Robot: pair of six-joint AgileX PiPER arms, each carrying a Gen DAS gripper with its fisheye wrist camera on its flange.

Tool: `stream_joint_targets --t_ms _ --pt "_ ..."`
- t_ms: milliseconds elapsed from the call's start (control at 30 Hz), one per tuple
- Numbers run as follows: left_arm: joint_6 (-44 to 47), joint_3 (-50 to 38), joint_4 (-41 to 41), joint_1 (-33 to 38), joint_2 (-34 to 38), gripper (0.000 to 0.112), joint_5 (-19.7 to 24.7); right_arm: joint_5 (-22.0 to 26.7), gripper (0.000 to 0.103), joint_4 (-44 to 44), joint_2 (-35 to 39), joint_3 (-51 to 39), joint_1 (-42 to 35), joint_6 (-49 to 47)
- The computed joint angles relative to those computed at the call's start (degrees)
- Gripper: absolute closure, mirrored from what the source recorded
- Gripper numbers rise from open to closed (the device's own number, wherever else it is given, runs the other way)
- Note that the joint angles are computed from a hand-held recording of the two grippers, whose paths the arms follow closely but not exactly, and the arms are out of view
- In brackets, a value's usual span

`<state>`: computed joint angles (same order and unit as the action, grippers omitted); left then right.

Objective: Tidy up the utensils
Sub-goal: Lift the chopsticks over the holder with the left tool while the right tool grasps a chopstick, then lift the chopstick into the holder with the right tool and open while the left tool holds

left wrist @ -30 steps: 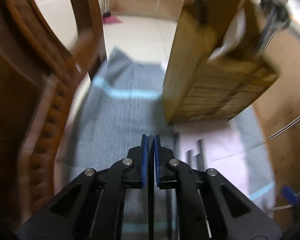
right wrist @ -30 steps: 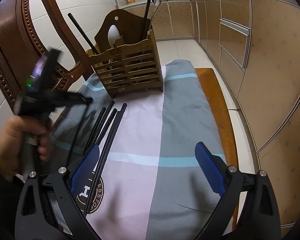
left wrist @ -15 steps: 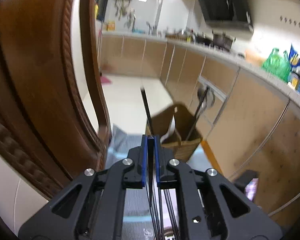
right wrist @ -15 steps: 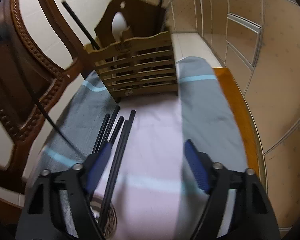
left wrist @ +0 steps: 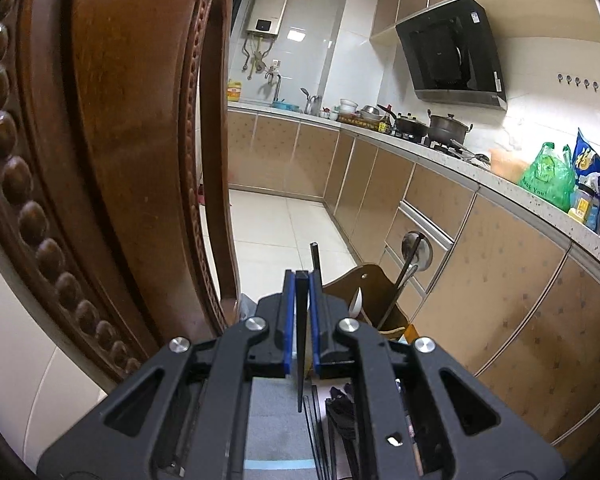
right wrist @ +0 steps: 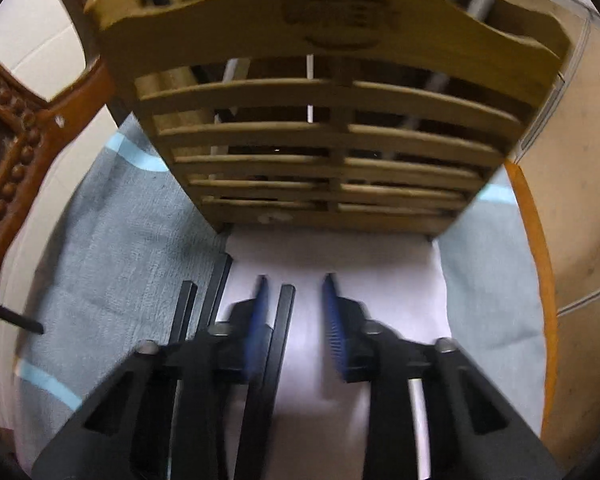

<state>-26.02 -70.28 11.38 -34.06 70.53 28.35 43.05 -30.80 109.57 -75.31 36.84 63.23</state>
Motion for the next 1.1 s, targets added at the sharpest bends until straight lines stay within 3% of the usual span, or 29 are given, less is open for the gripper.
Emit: stream_joint_targets --t_ms 100,200,400,567,667,800,1100 --pt "1.30 0.69 -1.67 0.79 -0.27 0.106 -0.61 0.46 0.095 1.20 0.03 -0.72 0.10 -2.81" --pt "2.52 0.77 -2.91 1.04 -0.46 0.106 -0.44 -0.59 0.095 -1.95 -4.02 2.69 1.04 0.83" --pt "4.00 0.54 -4.21 0.93 -0.11 0.106 -0.29 -0.63 0.095 -6.37 -22.28 12.13 4.64 6.75" --pt "6.19 0.46 -6.24 1.78 0.31 0.106 -0.13 9.41 0.095 -12.36 -35.75 12.80 13.75 11.60" --pt "6.58 0.39 -6.53 1.79 0.74 0.106 0.03 14.99 0.096 -15.02 -38.83 10.29 18.30 13.16" --pt "6.91 0.23 -6.73 1.60 1.31 0.106 0.11 19.21 0.096 -17.55 -39.69 6.14 20.86 12.33" --pt "6.89 0.12 -6.92 1.57 1.79 0.106 -0.08 20.30 0.096 -16.16 -33.78 -11.05 13.58 -1.01"
